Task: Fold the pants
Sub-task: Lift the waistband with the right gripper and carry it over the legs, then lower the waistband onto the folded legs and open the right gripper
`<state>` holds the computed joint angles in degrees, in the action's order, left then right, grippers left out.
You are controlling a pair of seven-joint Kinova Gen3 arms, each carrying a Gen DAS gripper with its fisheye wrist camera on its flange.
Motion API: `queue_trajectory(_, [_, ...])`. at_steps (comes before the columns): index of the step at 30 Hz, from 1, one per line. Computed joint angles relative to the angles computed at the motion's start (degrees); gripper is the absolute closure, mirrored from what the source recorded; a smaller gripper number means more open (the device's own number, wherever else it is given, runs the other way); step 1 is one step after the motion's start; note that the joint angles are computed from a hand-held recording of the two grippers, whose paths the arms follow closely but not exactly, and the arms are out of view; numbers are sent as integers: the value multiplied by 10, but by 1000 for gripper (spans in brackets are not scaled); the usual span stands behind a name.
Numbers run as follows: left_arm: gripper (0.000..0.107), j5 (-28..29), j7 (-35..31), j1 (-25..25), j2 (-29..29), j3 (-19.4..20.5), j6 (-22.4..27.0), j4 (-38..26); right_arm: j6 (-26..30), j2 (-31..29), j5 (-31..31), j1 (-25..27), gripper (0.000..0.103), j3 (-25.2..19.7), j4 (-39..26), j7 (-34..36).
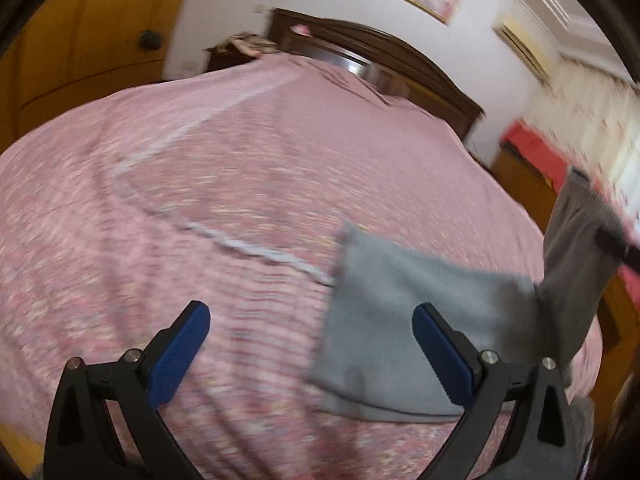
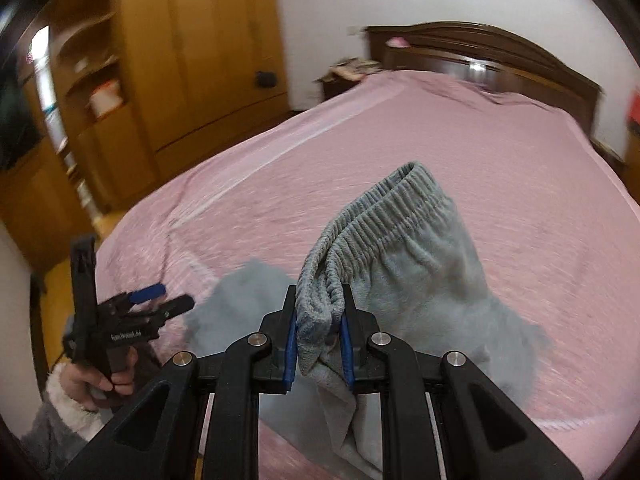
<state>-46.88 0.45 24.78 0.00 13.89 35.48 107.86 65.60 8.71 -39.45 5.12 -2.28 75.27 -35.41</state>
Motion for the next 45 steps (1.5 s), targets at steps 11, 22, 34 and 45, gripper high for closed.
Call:
queue_trajectory(11, [5, 105, -41, -73, -90, -20, -129, 104, -196, -49, 165, -156, 85, -44, 161, 6])
queue_trajectory(22, [5, 271, -179, -78, -156, -91, -216, 184, -211, -33, 194, -212, 85, -6, 167, -16])
queue_trajectory(34, [6, 358, -326, -64, -153, -112, -211, 170, 27, -16, -74, 77, 85, 77, -29, 23])
queue_trajectory(45, [40, 340, -351, -141, -98, 33, -142, 89, 45, 82, -118, 306, 85, 123, -82, 17])
